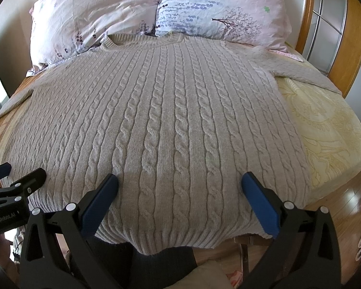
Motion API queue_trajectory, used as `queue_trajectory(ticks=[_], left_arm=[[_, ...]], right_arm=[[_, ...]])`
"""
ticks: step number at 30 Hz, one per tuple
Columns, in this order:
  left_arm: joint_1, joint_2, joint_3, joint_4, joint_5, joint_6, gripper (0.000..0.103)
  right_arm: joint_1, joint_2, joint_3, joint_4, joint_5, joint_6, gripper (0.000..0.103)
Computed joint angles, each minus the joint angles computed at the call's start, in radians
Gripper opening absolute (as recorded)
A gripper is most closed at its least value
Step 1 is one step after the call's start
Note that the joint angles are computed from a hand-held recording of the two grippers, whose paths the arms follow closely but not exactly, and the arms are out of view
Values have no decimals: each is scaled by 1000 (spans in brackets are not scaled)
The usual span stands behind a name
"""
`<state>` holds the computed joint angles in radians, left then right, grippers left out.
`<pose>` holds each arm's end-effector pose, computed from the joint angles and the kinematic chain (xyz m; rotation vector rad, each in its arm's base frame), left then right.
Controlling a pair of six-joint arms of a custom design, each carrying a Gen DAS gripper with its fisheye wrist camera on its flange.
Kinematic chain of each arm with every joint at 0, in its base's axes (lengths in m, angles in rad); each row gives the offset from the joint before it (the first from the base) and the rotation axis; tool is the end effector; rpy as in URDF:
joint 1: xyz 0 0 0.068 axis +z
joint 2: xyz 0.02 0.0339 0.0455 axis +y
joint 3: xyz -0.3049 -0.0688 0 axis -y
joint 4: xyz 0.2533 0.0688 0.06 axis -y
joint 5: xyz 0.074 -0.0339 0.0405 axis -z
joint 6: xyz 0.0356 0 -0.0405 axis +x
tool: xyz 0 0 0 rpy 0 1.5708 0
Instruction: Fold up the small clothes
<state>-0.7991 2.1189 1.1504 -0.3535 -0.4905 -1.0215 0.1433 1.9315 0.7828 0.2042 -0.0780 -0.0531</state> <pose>0.2894 -0.2734 0.0968 -0.3697 2.5768 0.1426 0.3463 0.0528 0.1036 -0.2783 2.5009 0.1348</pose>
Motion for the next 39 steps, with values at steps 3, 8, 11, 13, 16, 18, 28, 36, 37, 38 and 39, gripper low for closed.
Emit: queue_trajectory(ticks=[3,8,11,13,16,18,28,36,37,38,39], left_arm=[[14,2,11,-11,23,21,101],[19,6,25,-21,10,43,101],[26,4,25,5,-15,65,101],[26,-2,14,37,-40,83,101],[30,-4,15,74,-78,118,101],[39,-6,17,107,-87,153,101],[159,-80,-93,485,54,398,101],[229,-52,21,408,102,506,101],[239,-45,36,397,119,510,101],[246,-41,41,396,131,512,101],[258,-33,53,396,151,514,101]], right_arm=[[-1,4,-3,5,-7,-8,102],[-10,9,-29,68,-35,-35,102],[-29,15,-58,145,-82,-69,102],[-43,16,-55,157,-120,-88,102],[-84,26,-3,101,-204,-68,102],[-126,41,69,29,-253,-44,94],[-368,345,754,-420,-338,193,72],[-490,696,1358,-704,-344,496,59],[-500,729,1407,-714,-346,537,58],[-511,763,1462,-734,-354,565,57],[-518,789,1501,-748,-355,589,56]])
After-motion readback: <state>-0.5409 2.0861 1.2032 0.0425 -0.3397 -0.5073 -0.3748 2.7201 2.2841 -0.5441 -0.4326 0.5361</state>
